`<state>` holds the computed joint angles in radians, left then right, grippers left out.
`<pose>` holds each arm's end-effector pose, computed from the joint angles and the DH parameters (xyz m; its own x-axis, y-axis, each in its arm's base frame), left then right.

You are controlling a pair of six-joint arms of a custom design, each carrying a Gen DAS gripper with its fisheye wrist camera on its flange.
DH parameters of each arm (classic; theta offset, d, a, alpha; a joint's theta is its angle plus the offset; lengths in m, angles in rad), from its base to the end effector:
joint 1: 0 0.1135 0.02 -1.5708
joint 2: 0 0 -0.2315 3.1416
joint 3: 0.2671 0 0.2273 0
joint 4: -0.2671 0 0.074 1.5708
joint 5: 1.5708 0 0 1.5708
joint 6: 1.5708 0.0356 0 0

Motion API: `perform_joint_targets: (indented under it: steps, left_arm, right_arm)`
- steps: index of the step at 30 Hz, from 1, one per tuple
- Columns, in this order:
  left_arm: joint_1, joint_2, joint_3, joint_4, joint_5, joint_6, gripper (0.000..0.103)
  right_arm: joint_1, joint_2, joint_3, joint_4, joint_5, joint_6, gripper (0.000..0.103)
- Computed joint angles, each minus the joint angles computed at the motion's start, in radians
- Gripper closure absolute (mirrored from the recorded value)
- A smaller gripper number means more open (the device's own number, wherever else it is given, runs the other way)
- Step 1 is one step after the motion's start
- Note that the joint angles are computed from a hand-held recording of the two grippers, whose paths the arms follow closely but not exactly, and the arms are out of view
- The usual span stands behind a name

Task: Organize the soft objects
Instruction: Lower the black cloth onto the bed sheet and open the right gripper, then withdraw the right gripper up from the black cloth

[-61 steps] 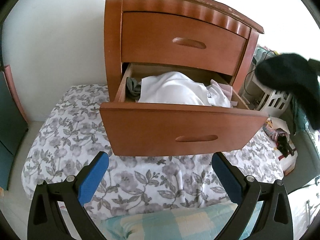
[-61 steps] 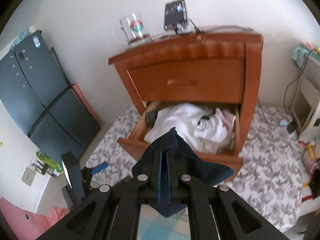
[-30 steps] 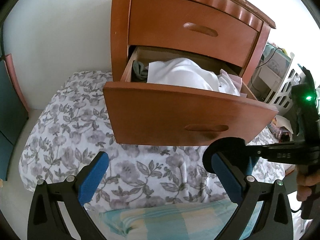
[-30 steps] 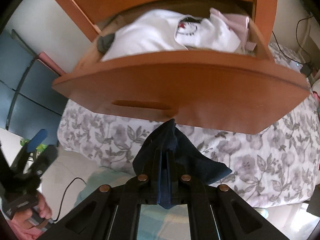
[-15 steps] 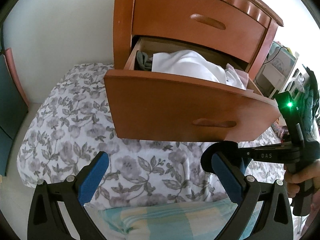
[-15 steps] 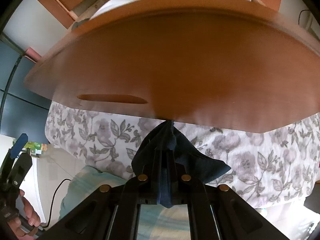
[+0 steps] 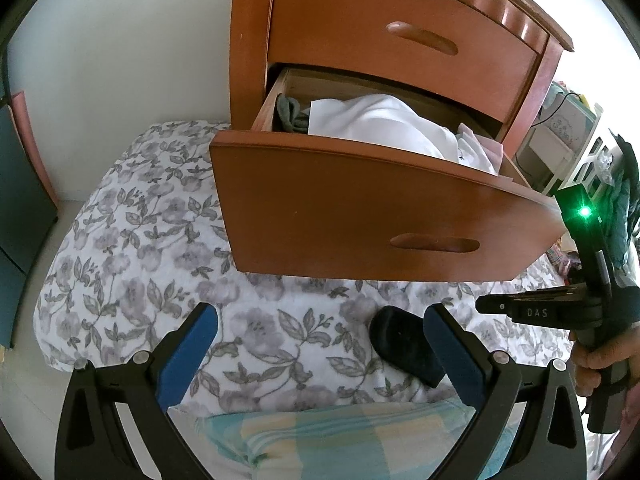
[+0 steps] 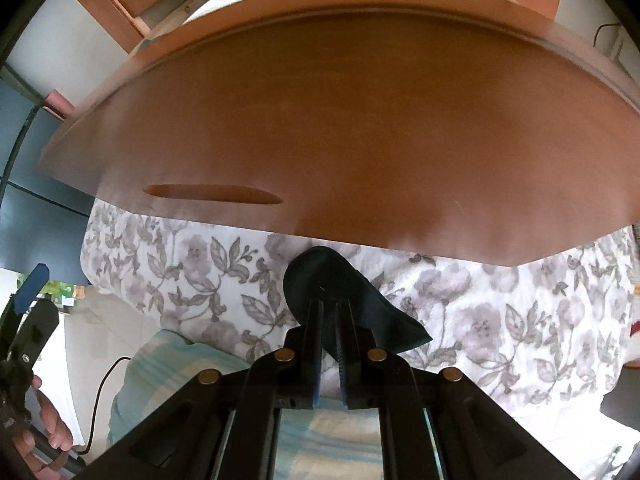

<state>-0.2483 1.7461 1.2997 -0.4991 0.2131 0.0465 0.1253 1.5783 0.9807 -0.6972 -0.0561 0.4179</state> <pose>0.3352 -0.0928 0.2127 -0.7683 0.2417 -0.5927 0.3964 0.9067 -0.1441 0.2642 0.0353 0.1658 -0.9292 0.2914 -0.2272 0.2595 0.9524 0.1599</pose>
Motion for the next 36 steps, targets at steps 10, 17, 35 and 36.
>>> perform_joint_targets:
  steps: [10,17,35,36]
  left_arm:
    - [0.004,0.016,0.019,-0.025,0.001,-0.010,0.001]
    - [0.007,0.022,0.026,-0.036,0.002,-0.015,0.001]
    - [0.009,0.014,-0.016,0.049,-0.016,-0.043,0.001]
    - [0.011,0.013,-0.019,0.057,-0.016,-0.044,0.001]
  right_arm:
    - [0.021,-0.047,-0.012,-0.026,0.095,0.021,0.029]
    - [0.028,-0.085,-0.031,-0.014,0.139,0.023,0.000]
    - [0.038,-0.197,-0.101,0.048,0.202,0.034,0.000]
    - [0.039,-0.206,-0.106,0.051,0.207,0.035,0.000]
